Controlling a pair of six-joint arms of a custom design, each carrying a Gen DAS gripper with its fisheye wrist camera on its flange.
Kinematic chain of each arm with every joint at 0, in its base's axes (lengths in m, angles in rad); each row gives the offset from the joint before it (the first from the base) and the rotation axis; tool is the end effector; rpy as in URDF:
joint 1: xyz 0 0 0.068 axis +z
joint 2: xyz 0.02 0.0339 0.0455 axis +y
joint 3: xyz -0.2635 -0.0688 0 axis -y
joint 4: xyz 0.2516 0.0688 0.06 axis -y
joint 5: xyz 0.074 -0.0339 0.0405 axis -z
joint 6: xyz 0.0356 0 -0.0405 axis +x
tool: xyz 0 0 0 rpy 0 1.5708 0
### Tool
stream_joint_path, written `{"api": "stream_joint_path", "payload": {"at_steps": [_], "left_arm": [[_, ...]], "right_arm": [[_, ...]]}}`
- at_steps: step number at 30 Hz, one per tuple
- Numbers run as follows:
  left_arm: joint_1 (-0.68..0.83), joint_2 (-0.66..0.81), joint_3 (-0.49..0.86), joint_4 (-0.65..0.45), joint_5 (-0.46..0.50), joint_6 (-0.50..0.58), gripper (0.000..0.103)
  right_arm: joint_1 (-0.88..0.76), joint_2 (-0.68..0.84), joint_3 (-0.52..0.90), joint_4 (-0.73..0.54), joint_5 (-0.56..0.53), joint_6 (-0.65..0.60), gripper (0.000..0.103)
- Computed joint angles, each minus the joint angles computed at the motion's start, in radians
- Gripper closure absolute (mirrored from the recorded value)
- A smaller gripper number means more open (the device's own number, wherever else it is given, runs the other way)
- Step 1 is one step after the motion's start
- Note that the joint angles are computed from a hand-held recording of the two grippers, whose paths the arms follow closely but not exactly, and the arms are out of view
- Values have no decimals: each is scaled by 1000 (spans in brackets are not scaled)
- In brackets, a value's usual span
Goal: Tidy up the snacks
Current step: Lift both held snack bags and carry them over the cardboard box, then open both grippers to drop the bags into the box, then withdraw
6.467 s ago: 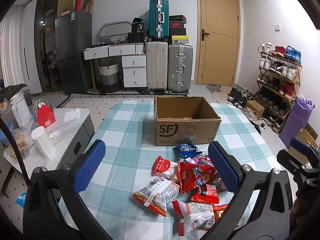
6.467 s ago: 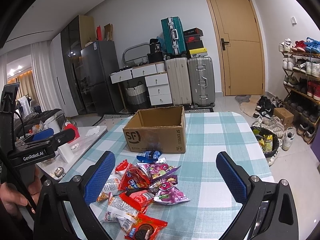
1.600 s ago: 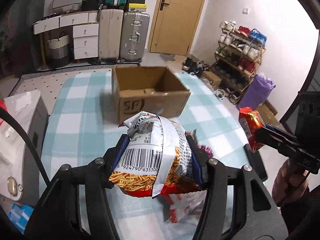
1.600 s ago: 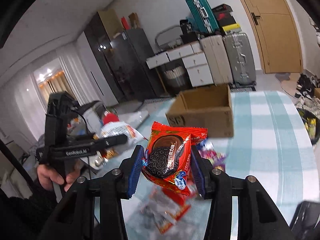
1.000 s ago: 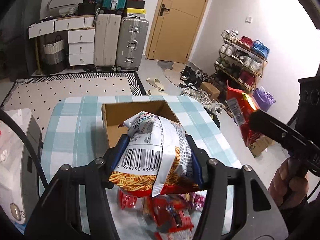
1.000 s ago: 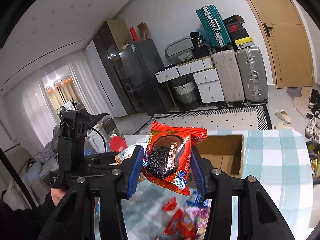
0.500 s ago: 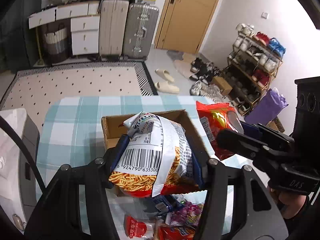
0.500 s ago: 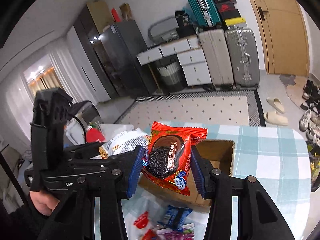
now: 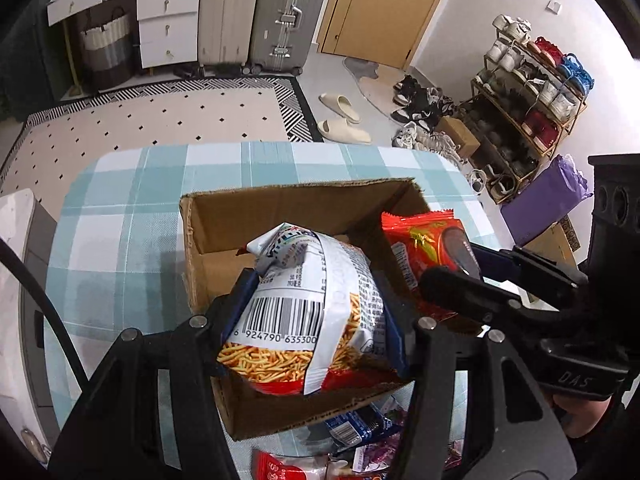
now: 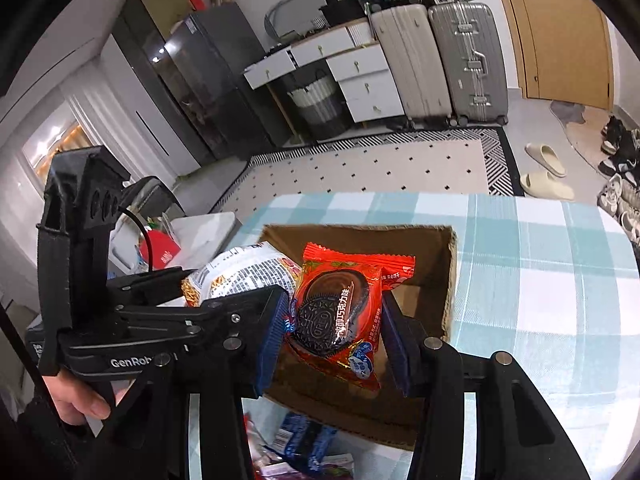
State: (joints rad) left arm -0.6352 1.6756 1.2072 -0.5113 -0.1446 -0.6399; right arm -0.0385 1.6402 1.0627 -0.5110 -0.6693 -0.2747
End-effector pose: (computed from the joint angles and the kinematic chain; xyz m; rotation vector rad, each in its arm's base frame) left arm 0.2928 -0.2095 0.2248 -0.0626 2.5652 -0.3156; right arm 0.3297 0.0094 0.1990 -0.5005 2.4265 0.7532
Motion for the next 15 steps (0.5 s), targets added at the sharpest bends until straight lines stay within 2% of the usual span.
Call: {"api": "stream_joint_path", "payload": {"at_steps": [11,14,15], "left_arm": [[22,96,-4,60,38,-6,48],[22,100,-4,44,41,-7,48],[24,103,-7,51,48,-4,48]], "right_arm": [[14,80,-4,15,26,-9,56],[16,62,-21,14,29,-17,55],[16,44,-36,28,32,-21,51]]}}
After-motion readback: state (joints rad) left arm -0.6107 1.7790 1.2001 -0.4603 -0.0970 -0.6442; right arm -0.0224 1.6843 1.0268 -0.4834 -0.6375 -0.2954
